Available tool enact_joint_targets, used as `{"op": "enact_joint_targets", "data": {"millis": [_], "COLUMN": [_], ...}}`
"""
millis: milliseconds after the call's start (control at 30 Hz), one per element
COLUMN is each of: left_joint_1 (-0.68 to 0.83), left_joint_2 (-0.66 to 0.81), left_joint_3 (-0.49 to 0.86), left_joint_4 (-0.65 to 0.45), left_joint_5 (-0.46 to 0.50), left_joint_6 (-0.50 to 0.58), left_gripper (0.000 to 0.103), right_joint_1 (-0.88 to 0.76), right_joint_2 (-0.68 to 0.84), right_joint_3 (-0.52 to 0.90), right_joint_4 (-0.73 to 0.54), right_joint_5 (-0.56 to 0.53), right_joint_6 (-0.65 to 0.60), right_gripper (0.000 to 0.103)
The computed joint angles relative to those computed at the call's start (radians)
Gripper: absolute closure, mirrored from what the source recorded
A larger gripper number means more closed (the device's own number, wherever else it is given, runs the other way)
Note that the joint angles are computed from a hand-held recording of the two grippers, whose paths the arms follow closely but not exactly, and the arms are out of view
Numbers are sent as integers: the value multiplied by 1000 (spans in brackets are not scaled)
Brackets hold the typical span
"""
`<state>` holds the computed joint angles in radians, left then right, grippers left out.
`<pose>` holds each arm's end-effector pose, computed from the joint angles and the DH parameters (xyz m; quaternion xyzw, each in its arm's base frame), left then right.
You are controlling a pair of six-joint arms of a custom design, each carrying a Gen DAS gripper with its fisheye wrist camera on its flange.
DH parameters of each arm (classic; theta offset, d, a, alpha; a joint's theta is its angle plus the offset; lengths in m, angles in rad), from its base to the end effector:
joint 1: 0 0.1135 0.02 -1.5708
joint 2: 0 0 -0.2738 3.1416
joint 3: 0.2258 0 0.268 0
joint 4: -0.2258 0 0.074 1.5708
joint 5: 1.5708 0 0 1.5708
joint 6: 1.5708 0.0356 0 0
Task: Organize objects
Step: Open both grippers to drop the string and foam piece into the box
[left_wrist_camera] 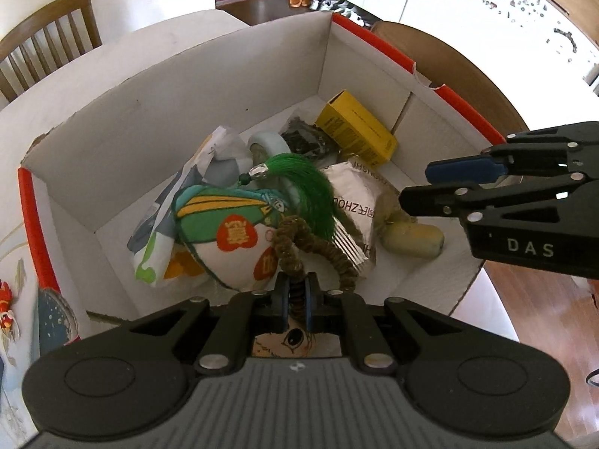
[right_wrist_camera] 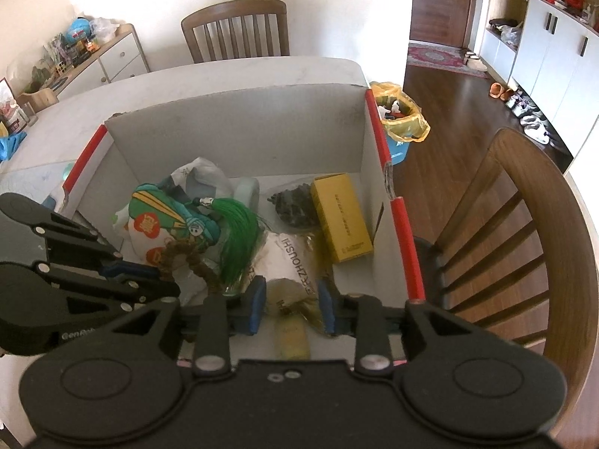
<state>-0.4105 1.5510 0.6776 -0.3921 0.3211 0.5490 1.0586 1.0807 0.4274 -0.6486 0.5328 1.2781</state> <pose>0.2346 -0.1143 0.1228 0.4719 0.8543 -0.1472 0.1607 0.0956 0.1331 0.1431 0.1398 0.9464 0.0168 0.2907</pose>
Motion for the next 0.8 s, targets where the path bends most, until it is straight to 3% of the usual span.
{"op": "enact_joint_targets", "data": {"millis": [300,367,533,700,800], "left_joint_1": [42,55,91,135,173], "left_joint_2": [-34,-46,-84,-134,-181], "left_joint_3": [-9,-12,-23,-27,-29], "left_joint_4": [-31,-38,-57,-95,-118], "left_joint_5": [60,72,110,148,181], "left_joint_6": [8,14,37,58,76], "left_gripper": [92,87,50,50,43], "right_joint_1": [62,79,110,146,182], "right_joint_2": [-48,-54,-69,-70,-66], "right_joint_3": [20,28,49,83,107], "right_joint_4": [-69,-86,-126,-173,-211], "right_joint_5": [43,54,78,107,133], "right_joint_6": [65,77,104,141,185], "right_gripper": [56,55,54,53,49]}}
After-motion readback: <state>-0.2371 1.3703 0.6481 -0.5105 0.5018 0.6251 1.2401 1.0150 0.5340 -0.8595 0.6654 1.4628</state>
